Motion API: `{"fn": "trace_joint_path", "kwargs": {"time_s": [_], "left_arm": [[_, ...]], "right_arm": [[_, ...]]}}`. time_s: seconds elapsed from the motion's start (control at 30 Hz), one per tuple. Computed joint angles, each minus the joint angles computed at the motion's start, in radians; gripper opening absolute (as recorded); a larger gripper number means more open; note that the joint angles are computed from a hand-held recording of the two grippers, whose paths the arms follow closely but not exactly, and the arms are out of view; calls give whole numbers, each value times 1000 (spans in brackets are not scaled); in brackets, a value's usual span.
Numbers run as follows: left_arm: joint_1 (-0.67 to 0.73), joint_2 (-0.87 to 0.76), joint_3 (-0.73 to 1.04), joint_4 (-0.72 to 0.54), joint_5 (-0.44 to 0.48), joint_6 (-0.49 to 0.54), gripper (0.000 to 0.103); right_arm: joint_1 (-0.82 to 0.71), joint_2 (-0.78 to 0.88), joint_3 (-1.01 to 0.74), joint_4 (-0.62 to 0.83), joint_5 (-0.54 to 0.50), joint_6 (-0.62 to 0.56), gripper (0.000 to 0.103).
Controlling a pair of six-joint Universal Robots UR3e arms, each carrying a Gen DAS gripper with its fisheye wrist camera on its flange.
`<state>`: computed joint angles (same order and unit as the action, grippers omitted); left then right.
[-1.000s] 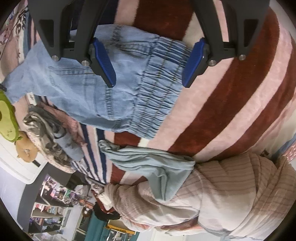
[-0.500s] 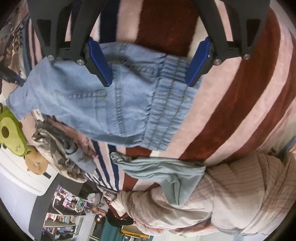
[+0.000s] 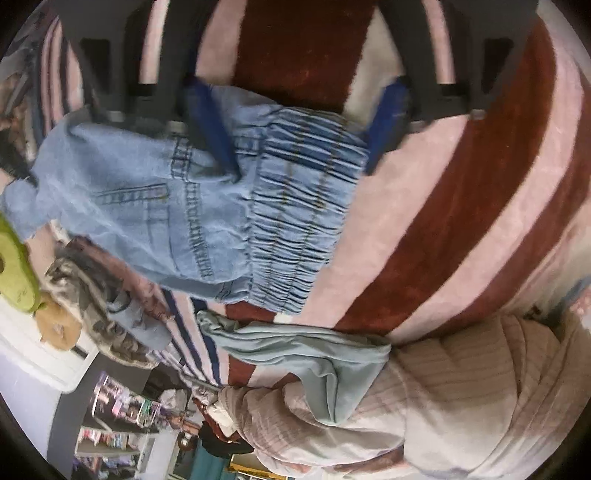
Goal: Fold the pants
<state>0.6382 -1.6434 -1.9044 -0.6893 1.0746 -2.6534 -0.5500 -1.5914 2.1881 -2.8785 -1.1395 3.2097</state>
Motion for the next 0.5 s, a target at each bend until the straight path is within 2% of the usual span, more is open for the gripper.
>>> {"fn": "trace_joint_path", "kwargs": {"time_s": [0.13,0.3,0.37,0.4,0.47,0.5], "left_arm": [[-8,10,-26,44,27,28,48],[18,28,-34,3,3,71,48],[52,38,-31,-51,-36,90,52],[71,46,-28,-80,-48,98,57],[123,82,-24,-191,-89,145,61],[151,116,-43,-233,-110,164,69]], "right_arm": [[39,-45,17,-40,-97,18,0],[35,-98,-5,12,-183,10,0],[35,-90,-20,39,-210,3,0],[32,-88,-22,52,-211,4,0],[35,-87,-23,78,-225,1,2],[48,-88,-24,87,-247,-7,6]]}}
